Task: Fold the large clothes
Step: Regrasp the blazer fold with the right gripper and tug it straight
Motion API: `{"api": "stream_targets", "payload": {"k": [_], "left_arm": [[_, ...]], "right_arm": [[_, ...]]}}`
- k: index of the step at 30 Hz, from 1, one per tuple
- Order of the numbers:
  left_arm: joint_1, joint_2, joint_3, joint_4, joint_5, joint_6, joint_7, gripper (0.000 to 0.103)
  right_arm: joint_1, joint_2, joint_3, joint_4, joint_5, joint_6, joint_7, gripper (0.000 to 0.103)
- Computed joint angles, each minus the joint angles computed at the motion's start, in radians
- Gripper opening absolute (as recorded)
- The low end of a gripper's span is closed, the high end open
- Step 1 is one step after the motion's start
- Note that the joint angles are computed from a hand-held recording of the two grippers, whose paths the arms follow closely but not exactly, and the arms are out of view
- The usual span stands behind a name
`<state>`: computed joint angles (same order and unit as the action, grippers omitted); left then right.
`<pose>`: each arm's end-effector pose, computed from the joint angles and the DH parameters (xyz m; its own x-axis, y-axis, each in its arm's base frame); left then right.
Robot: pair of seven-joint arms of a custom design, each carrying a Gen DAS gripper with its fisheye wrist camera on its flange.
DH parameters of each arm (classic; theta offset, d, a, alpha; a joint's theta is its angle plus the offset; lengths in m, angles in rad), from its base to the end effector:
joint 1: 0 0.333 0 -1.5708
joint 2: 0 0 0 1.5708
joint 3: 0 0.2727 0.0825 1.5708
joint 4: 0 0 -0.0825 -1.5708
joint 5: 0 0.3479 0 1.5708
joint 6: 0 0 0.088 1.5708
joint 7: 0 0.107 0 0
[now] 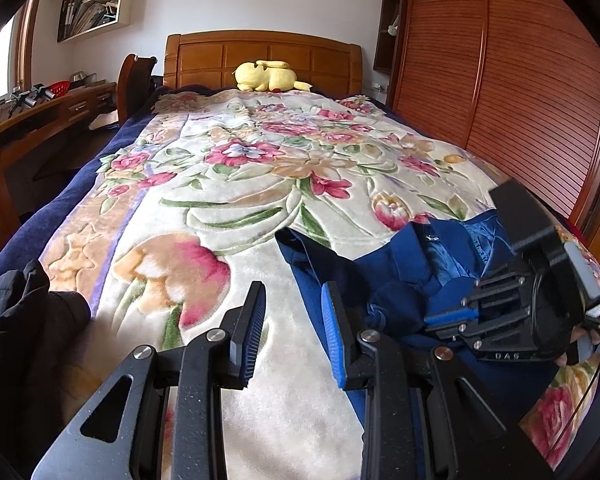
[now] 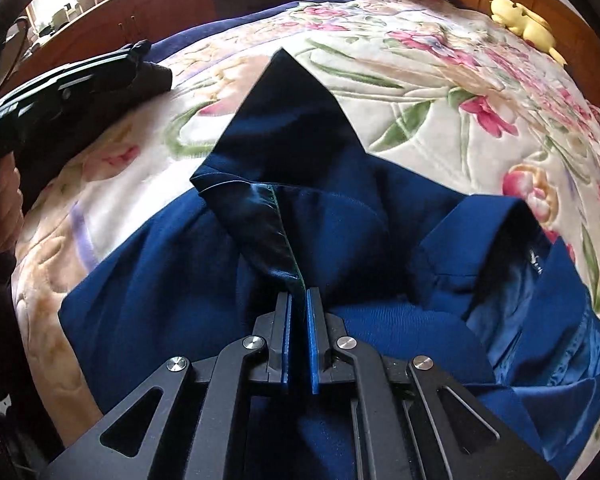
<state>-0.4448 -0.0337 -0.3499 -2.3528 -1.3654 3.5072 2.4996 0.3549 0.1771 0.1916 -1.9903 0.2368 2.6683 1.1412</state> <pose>0.3998 -0.2400 0.4039 -0.2567 -0.9600 0.1121 -0.5868 0.0626 -0.8073 0.5110 0.2977 0.4090 0.7072 -0.7069 -0.0168 -0.6148 -0.6030 -0.5083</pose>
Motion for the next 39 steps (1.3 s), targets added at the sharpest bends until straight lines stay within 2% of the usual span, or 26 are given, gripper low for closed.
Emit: {"api": "stream_targets", "payload": {"k": [2, 6, 9, 12, 14, 17, 20, 23, 29, 30, 32, 33, 35, 39], "left_arm": [[0.0, 0.003, -0.001, 0.004, -0.012, 0.003, 0.012, 0.03], [0.0, 0.001, 0.006, 0.003, -0.017, 0.003, 0.011, 0.03], [0.003, -0.003, 0.007, -0.007, 0.005, 0.002, -0.016, 0.03], [0.007, -0.005, 0.005, -0.008, 0.007, -0.001, -0.014, 0.03], [0.009, -0.005, 0.004, -0.007, 0.0, -0.003, -0.005, 0.03], [0.01, -0.006, 0.003, -0.004, -0.013, -0.005, 0.011, 0.03], [0.011, 0.003, 0.003, 0.006, -0.022, -0.004, 0.019, 0.03], [0.01, 0.012, 0.007, 0.015, -0.027, -0.006, 0.024, 0.03], [0.003, 0.017, 0.011, 0.016, -0.016, -0.003, 0.017, 0.03], [0.002, 0.018, 0.01, 0.016, -0.015, -0.002, 0.017, 0.03], [0.0, 0.019, 0.01, 0.014, -0.01, 0.0, 0.014, 0.03], [0.0, 0.019, 0.01, 0.014, -0.01, 0.0, 0.014, 0.03], [-0.001, 0.02, 0.011, 0.018, -0.019, 0.001, 0.022, 0.03], [-0.004, 0.022, 0.011, 0.023, -0.04, 0.003, 0.038, 0.03]], "right_arm": [[-0.007, -0.013, 0.008, -0.007, 0.029, 0.032, -0.028, 0.019], [-0.029, -0.052, 0.022, -0.024, 0.18, 0.089, -0.122, 0.038], [-0.02, -0.028, -0.003, 0.0, 0.177, 0.144, -0.066, 0.043], [-0.001, 0.04, -0.033, 0.055, 0.036, 0.145, 0.075, 0.043], [0.008, 0.093, -0.04, 0.106, -0.047, 0.112, 0.149, 0.043], [-0.003, 0.166, -0.013, 0.185, -0.087, 0.035, 0.178, 0.045], [0.012, 0.185, -0.015, 0.187, -0.158, 0.045, 0.205, 0.049], [-0.015, 0.186, 0.023, 0.186, -0.141, 0.037, 0.169, 0.049], [0.002, 0.153, 0.012, 0.138, -0.195, 0.062, 0.149, 0.049], [-0.014, 0.133, 0.024, 0.119, -0.173, 0.07, 0.129, 0.049], [-0.067, 0.121, 0.087, 0.104, -0.048, 0.091, 0.027, 0.049], [-0.065, 0.11, 0.089, 0.088, -0.029, 0.115, 0.011, 0.049], [-0.04, 0.12, 0.073, 0.1, -0.047, 0.129, 0.021, 0.049], [0.015, 0.185, 0.019, 0.185, -0.15, 0.052, 0.105, 0.049]]}}
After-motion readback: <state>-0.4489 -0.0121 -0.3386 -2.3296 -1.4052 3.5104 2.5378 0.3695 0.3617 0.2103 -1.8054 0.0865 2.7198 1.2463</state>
